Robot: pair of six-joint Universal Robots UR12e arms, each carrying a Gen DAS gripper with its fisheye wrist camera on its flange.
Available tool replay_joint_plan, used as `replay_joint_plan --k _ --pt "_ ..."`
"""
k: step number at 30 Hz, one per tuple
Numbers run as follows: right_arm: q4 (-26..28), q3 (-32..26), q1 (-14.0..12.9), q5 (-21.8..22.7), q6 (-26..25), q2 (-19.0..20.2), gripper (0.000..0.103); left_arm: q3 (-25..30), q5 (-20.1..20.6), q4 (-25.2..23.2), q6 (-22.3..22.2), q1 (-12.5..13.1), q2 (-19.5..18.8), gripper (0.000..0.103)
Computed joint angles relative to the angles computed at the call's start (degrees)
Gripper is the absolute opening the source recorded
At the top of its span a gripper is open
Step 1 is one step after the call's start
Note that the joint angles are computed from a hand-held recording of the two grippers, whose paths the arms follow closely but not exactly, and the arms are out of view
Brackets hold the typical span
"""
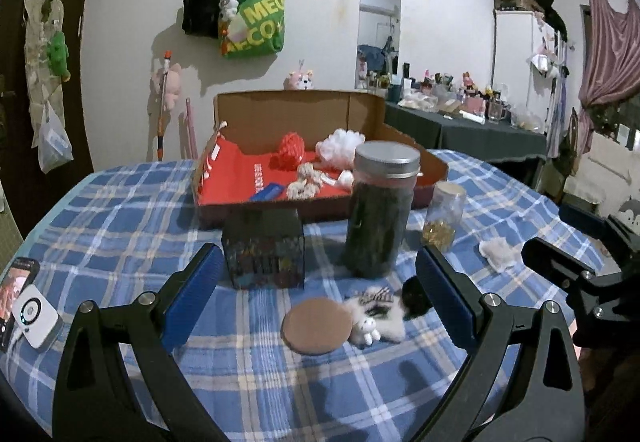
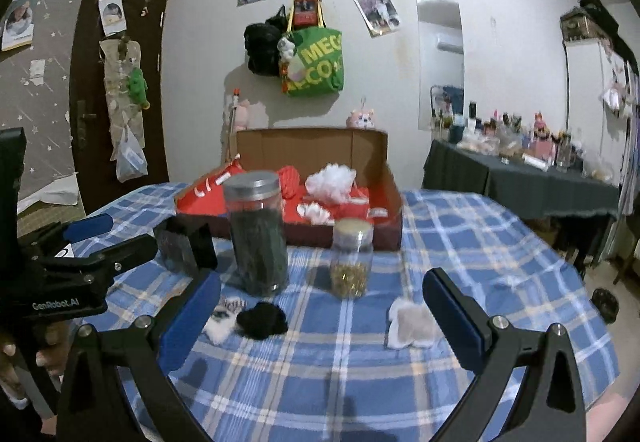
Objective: Organize soft objects
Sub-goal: 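Withdraw both tools from the box back over the table, then grasp the tan round pad with the left tool while the right tool grasps the black pom-pom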
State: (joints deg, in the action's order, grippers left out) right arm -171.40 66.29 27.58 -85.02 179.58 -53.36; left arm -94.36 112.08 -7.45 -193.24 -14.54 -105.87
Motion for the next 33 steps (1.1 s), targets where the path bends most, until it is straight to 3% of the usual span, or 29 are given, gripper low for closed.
replay_joint_plan --k 13,19,26,33 --pt "5.9 -0.5 0.1 1.2 1.4 1.1 0.103 -1.0 -0.9 -7.0 -3.0 1.0 0.1 0.098" --pt "8.1 -1.5 0.1 1.5 0.6 1.7 0.103 -0.9 -4.1 -10.2 -3.2 2.0 0.3 0.098" --pt "14.8 -5.3 -1.0 8.0 0.6 3.1 0.103 0.3 -9.1 -15.7 -2.0 3.3 0.3 0.098" --pt "22.4 -10.2 -1.5 12.1 -1.8 5.4 0.102 2.8 -9.6 -22.3 0.2 3.7 -0.8 0.098"
